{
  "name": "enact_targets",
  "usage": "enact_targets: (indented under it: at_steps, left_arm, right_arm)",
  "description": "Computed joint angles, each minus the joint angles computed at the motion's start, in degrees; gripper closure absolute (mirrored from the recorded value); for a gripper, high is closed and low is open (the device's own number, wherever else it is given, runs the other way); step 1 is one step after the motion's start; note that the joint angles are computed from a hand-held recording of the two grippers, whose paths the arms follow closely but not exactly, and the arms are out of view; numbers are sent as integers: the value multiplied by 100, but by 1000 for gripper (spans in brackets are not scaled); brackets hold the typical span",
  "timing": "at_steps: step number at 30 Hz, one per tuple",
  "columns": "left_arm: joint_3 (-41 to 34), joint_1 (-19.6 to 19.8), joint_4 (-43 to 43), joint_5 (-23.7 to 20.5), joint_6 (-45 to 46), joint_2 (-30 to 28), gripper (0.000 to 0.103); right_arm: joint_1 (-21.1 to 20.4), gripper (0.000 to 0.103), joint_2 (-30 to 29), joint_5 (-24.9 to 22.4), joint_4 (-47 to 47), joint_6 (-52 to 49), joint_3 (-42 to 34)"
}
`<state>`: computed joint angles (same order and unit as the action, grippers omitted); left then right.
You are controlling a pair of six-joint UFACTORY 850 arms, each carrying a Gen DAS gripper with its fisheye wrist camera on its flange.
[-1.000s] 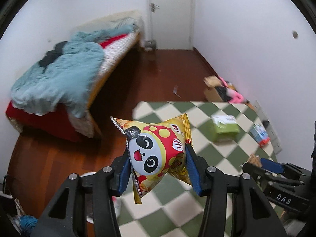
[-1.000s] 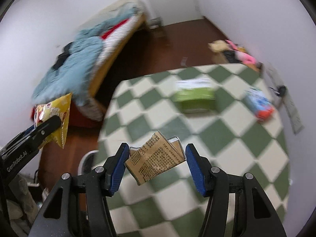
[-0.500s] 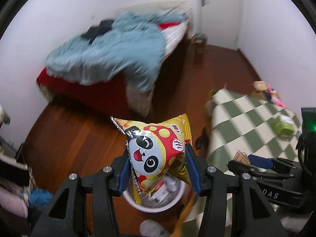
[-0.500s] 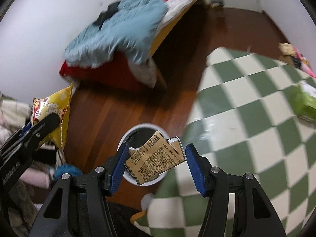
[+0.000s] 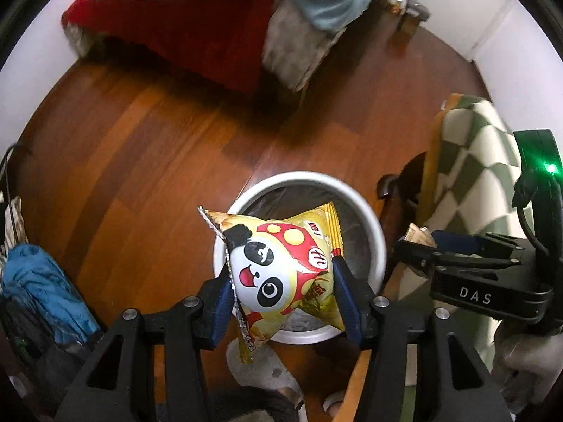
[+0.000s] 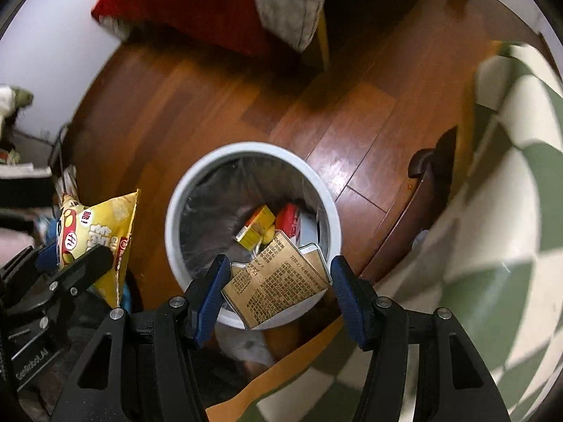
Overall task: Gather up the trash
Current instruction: 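Carry the paper and snack bag over the white bin and open both grippers, then move both grippers back over the checkered table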
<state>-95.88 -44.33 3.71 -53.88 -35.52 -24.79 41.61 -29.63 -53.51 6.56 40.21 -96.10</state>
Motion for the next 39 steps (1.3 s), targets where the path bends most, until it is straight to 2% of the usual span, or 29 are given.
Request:
enact_targets:
  at_steps: [4, 5, 6, 8, 9, 12, 13, 16, 22, 30, 39]
  left_arm:
    - [96, 95, 48, -35, -80, -49, 50]
    - [123, 107, 117, -51, -145, -44, 44]
    - [124, 116, 189, -81, -175, -49, 25]
    - [180, 129, 370, -105, -288, -18, 4]
    - [220, 134, 411, -107, -327, 15, 4]
    - [215, 120, 685, -233, -486, 30, 4]
    - [212, 110, 762, -250, -517, 36, 4]
    - [215, 82, 993, -316, -626, 81, 4]
    - [163, 24, 1271, -385, -768, 162, 4]
    - [122, -86, 1499, -452, -1009, 406, 4]
    - [-1, -446, 2048, -725, -1345, 787, 4]
  right_arm:
    - [-91, 41, -403, -281, 219, -461, -290]
    - [-107, 40, -485, -333, 277, -562, -350]
    - [-113, 40, -581, -390, 347, -683, -423]
    - [-118, 38, -750, -581, 340, -803, -615]
    - [-103, 36, -823, -682, 317, -830, -701]
    - [-56, 11, -1048, -950, 110, -788, -1027]
    - [-35, 9, -1074, -1027, 13, -753, -1094]
    - [45, 8, -1187, -1311, -292, -654, -1335]
    - [114, 8, -1062, -1482, -620, -382, -1405]
    - [215, 7, -465, -1310, -873, 40, -1152]
    - [511, 7, 503, -1028, -1410, 911, -567]
